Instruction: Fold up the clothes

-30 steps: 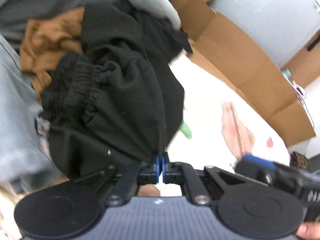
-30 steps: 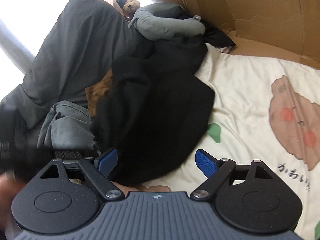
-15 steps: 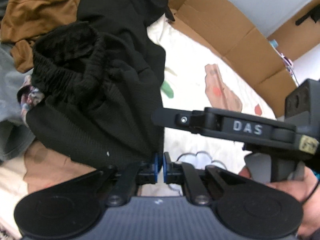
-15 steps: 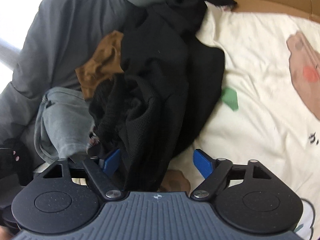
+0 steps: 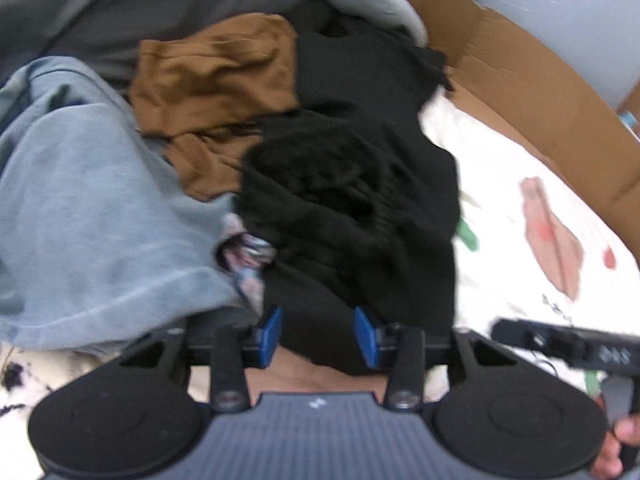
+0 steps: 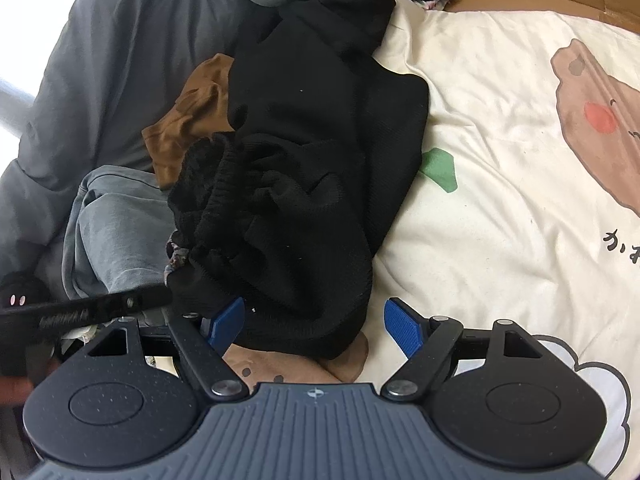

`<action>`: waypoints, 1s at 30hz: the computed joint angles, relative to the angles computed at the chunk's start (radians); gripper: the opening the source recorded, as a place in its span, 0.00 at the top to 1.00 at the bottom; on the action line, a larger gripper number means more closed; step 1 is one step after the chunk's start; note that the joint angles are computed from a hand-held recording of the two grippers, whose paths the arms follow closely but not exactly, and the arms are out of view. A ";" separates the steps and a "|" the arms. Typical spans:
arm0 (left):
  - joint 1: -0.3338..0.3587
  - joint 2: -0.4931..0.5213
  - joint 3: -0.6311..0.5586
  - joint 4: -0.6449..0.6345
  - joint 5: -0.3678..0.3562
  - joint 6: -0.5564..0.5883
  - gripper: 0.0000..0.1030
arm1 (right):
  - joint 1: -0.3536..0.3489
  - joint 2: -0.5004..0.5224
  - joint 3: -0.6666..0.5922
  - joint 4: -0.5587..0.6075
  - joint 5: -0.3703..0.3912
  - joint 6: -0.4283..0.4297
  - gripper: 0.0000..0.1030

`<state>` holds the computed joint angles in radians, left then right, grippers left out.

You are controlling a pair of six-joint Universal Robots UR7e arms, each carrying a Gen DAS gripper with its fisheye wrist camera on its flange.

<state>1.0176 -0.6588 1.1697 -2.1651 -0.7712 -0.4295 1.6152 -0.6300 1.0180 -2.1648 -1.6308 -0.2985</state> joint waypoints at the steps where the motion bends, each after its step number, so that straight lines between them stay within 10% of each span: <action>1: 0.001 0.000 0.002 -0.004 0.014 0.002 0.51 | 0.000 -0.004 0.006 -0.003 0.003 -0.001 0.23; 13: 0.021 0.045 0.008 -0.094 0.076 0.113 0.52 | 0.004 -0.023 0.041 -0.017 -0.003 -0.015 0.23; 20: 0.030 0.026 0.050 -0.159 0.037 0.153 0.96 | 0.007 -0.025 0.046 -0.016 0.018 -0.020 0.24; 30: 0.008 -0.014 0.112 -0.212 -0.080 0.176 0.97 | 0.029 0.012 -0.007 0.061 0.120 0.005 0.32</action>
<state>1.0252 -0.6731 1.2821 -2.3774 -0.8511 -0.2540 1.6439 -0.6175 1.0106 -2.1043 -1.5108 -0.2937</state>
